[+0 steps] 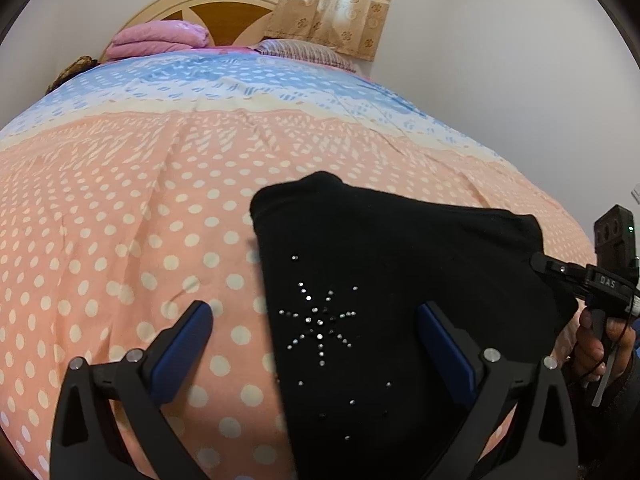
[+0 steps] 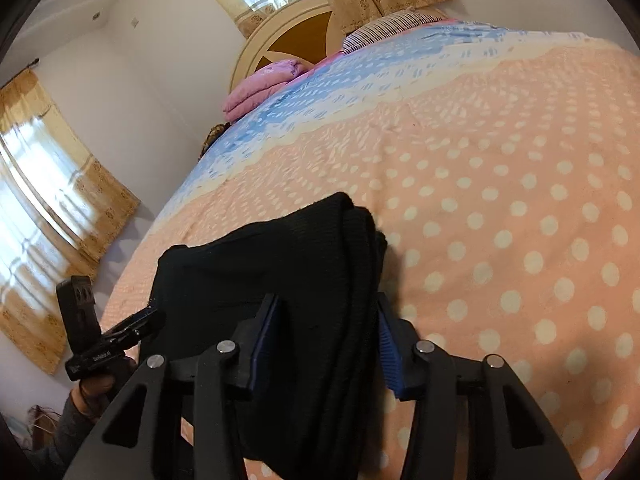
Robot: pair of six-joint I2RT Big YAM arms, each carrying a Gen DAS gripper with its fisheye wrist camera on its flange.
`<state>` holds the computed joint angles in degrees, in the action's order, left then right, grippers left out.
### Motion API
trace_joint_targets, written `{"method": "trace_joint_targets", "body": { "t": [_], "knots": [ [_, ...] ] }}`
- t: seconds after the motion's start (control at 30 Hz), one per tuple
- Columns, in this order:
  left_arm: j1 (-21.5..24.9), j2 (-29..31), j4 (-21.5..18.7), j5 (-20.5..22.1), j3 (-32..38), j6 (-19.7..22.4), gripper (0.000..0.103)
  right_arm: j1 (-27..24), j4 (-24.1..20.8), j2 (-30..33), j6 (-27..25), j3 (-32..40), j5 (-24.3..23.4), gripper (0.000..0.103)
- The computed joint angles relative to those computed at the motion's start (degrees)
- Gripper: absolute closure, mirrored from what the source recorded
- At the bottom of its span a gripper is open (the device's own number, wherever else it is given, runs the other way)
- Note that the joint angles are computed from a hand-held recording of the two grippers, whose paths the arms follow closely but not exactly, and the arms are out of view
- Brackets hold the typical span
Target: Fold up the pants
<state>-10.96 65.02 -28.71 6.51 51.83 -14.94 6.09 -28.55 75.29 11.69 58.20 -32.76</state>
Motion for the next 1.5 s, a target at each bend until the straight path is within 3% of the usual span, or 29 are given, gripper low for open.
{"method": "trace_joint_targets", "body": {
  "t": [0.07,0.13,0.27,0.4,0.5,0.77,1.1,1.23,1.37,1.47,1.5],
  "knots": [
    [0.4,-0.3,0.9,1.5,-0.4,0.3,0.014,-0.6,0.4,-0.1,1.1,-0.2,-2.0,0.064],
    [1.4,-0.8,1.9,6.4,-0.8,0.6,0.045,-0.6,1.0,-0.8,1.6,-0.8,-2.3,0.068],
    [2.1,-1.2,3.0,8.1,-1.4,-0.6,0.053,0.5,1.3,-3.4,0.9,-1.5,-1.2,0.076],
    [3.2,-2.6,4.4,11.1,-2.3,-2.5,0.084,1.4,0.3,-5.8,0.4,-1.2,-1.4,0.077],
    [4.1,-3.9,4.7,12.7,-2.4,-2.5,0.089,2.6,-1.7,-6.7,-0.9,0.6,-1.0,0.078],
    [9.6,-9.2,4.8,15.7,-3.4,-2.6,0.091,8.8,-6.1,-2.7,-4.2,9.7,1.3,0.078],
    [27.3,-14.9,0.8,16.3,-3.6,2.7,0.091,20.8,-9.6,16.5,-3.3,30.8,0.4,0.078],
    [33.7,-14.7,0.8,14.9,-5.0,4.6,0.091,25.1,-10.3,24.1,-1.9,37.4,-0.4,0.078],
    [36.4,-11.4,1.4,12.1,-7.4,6.6,0.09,27.2,-12.7,30.3,-1.0,41.6,-1.4,0.078],
    [36.7,-9.2,3.2,10.5,-9.7,5.4,0.075,26.7,-13.3,33.4,1.3,42.4,-1.7,0.07],
    [36.5,-9.3,4.6,9.3,-10.7,4.2,0.062,26.1,-13.3,33.9,2.4,42.3,-3.3,0.063]
  ]
}}
